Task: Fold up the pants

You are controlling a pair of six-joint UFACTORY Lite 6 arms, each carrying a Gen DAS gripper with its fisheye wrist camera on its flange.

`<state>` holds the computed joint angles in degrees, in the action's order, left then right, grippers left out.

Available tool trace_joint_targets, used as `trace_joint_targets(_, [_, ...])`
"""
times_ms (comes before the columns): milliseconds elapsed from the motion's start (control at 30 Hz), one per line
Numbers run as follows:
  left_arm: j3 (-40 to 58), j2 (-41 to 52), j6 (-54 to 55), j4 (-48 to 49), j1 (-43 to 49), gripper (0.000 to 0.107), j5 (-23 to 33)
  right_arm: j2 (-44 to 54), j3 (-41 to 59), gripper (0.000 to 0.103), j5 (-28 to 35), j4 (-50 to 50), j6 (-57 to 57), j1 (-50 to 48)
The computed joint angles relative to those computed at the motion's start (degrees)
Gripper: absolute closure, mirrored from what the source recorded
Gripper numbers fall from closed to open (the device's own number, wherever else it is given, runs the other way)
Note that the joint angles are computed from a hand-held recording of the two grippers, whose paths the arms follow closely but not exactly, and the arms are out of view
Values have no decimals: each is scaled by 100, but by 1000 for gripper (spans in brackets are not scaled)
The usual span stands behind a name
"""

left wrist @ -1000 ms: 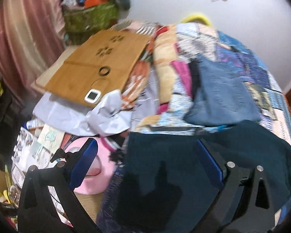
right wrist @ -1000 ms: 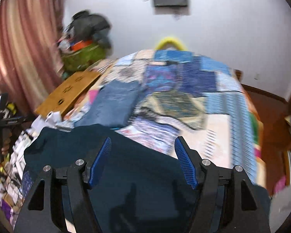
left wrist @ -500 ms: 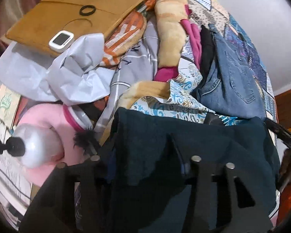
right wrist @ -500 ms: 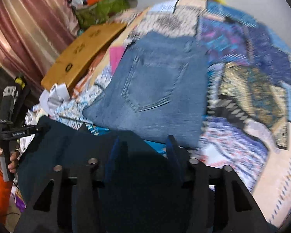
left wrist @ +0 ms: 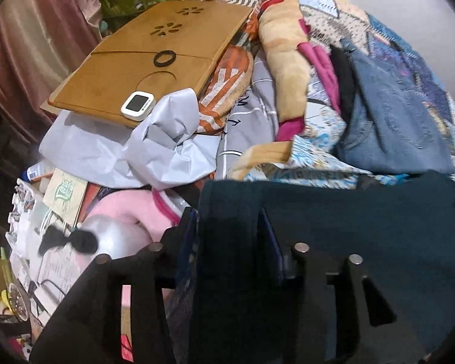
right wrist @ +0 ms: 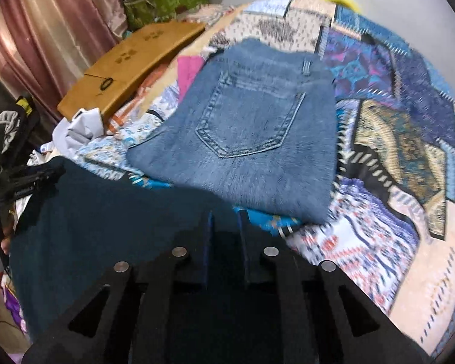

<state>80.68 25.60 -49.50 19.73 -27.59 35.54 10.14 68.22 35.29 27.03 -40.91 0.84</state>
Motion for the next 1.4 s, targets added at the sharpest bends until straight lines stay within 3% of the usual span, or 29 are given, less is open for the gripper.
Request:
trace_joint_targets(100, [-857,-973,-259,112,-130,31,-31,-958,-758,64,14,239,-480,-140])
trace_joint_targets(167, [-1298,-1487,-461,190,-275,27,-4,-1790,-1365,59,154,377,-828,-296])
trace_joint_targets(367, [-2529,-2812,-1096,14,-895,21,269,-3533,-2519,59,720,538,-1247,-705])
trace_joint_targets(533, [-3096,-3331,-1240,-700,-1312,21,30,-4714,-3354,59,1326,738,-1617,-1284])
trace_joint_targets(667, [-3180,-3383,-970,-1486,-1358,21,-402,-5386,-3810,59,1791,765,-1875,-1690])
trace_joint_targets(867, [-2928,-2852,-341,-2633,-1470,21,-996,-5860,-4215,53,2005,709,-1862,-1768])
trace_joint_targets(933, [-2614,-2500,-774,-2120,-1665,28,-916,-6088,-4359,51,2052,774,-1948,-1769])
trace_joint_targets(1000, [-2320,-2184,-1072,-1737,-1759,48,-803,-6250,-4443,50,2058,744,-1946,-1715])
trace_joint_targets(1033, [-2259,-2123,-1210,-1604,-1775,53,-783,-6296,-4467,50,1975,734,-1947,-1629])
trace_joint_targets(1100, [-2091,-2008,-1836,-932,-1866,76,-569,-6392,-4508,51,1991,774,-2037,-1612])
trace_joint_targets(1167, [-1953,-1969,-2342,-279,-2023,87,-323,-6434,-4533,56,1824,693,-1980,-1387])
trace_joint_targets(1233, [-1808,-2033,-2838,410,-2264,91,49,-6323,-4514,77,1494,372,-1636,-906])
trace_joint_targets(1333, [-1510,-2202,-3466,1485,-2743,92,935,-6274,-4457,88,1604,450,-1709,-913])
trace_joint_targets(1400, [-1454,-2362,-3560,1783,-2880,92,1237,-6276,-4350,90,1895,664,-1871,-1134])
